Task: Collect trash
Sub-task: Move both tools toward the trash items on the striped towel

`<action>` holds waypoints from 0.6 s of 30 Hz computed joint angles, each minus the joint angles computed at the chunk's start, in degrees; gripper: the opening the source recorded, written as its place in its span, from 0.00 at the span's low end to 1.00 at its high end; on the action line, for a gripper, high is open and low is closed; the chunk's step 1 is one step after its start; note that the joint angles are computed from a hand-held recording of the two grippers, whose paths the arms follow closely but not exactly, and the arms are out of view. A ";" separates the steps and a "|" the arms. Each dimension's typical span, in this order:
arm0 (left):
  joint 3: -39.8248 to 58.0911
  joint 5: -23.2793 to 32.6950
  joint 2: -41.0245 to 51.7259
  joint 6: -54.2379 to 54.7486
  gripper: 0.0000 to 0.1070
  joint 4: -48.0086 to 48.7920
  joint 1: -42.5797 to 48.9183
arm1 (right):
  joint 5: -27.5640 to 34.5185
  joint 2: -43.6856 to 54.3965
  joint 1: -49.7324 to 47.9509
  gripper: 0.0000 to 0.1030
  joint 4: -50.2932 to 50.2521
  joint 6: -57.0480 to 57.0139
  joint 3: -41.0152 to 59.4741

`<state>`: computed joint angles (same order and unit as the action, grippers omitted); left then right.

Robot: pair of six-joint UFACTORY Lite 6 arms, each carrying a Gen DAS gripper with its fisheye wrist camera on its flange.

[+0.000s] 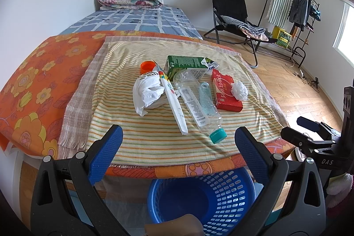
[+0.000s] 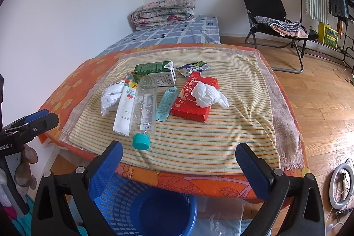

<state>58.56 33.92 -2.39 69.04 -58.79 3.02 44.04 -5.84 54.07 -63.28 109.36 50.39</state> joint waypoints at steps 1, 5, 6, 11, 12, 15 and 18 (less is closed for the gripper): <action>-0.02 -0.07 -0.01 -0.05 0.96 0.06 -0.01 | 0.00 0.00 0.00 1.00 0.00 0.00 0.00; -0.04 -0.33 -0.02 -0.26 0.96 0.36 -0.08 | -0.02 0.01 -0.02 1.00 -0.07 0.15 0.00; -0.05 -0.59 0.00 -0.38 0.96 0.56 -0.11 | -0.13 0.02 -0.06 1.00 -0.06 0.12 0.02; -0.53 -2.29 1.62 0.54 0.96 -0.42 0.36 | -1.10 -0.47 -1.04 1.00 -1.49 1.57 -1.21; 0.57 -2.49 3.02 0.40 0.96 -0.28 0.77 | -1.62 -0.71 -1.59 1.00 -1.80 1.69 -1.57; 3.06 -1.55 5.94 -0.18 0.96 0.03 1.60 | -4.02 -1.38 -4.30 1.00 -1.80 0.38 -2.17; 6.52 -0.91 8.94 -1.87 0.96 1.34 2.11 | -6.29 -0.88 -7.65 1.00 -0.61 -3.61 -0.95</action>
<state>65.08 33.01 6.55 67.17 -57.45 5.13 37.75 -6.72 46.41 -63.89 105.75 49.43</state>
